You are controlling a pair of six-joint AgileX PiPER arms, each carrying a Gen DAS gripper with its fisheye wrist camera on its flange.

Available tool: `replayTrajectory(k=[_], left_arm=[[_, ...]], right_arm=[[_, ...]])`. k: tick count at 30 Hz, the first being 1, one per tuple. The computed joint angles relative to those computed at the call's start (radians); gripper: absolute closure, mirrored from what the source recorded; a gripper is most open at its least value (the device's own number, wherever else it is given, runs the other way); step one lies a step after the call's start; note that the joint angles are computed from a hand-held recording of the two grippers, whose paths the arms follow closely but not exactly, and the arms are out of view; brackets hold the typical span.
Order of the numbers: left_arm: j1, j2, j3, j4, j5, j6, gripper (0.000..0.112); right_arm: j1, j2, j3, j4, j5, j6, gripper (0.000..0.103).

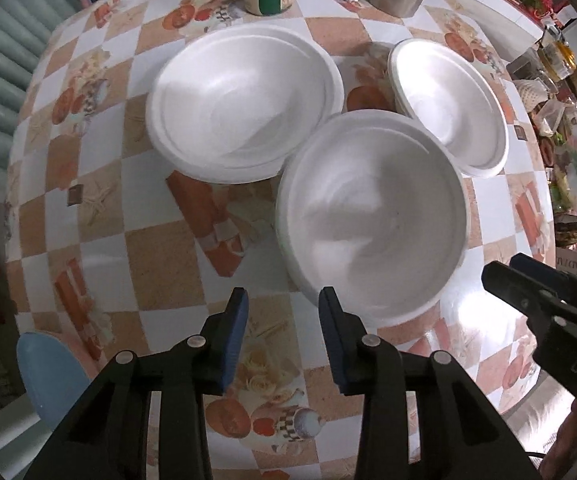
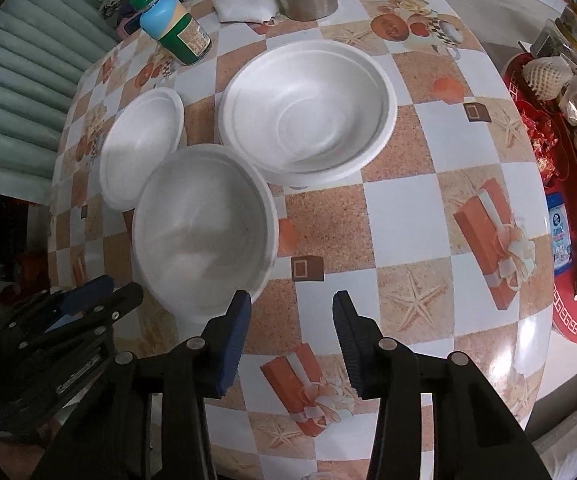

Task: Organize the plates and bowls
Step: 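Move the left gripper to the rim of a white bowl, then close the left gripper on the white bowl's rim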

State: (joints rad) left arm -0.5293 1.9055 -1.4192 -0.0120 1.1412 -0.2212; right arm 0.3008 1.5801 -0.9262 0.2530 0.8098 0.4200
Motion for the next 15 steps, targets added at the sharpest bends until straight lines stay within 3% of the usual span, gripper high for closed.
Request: replayTrajectory(k=[15], left_arm=[[0.060,0.107,-0.061,-0.091,-0.015,0.114,0.071]], right_arm=[[-0.021,0.169,-0.119,0.044,0.005,0.019,0.058]])
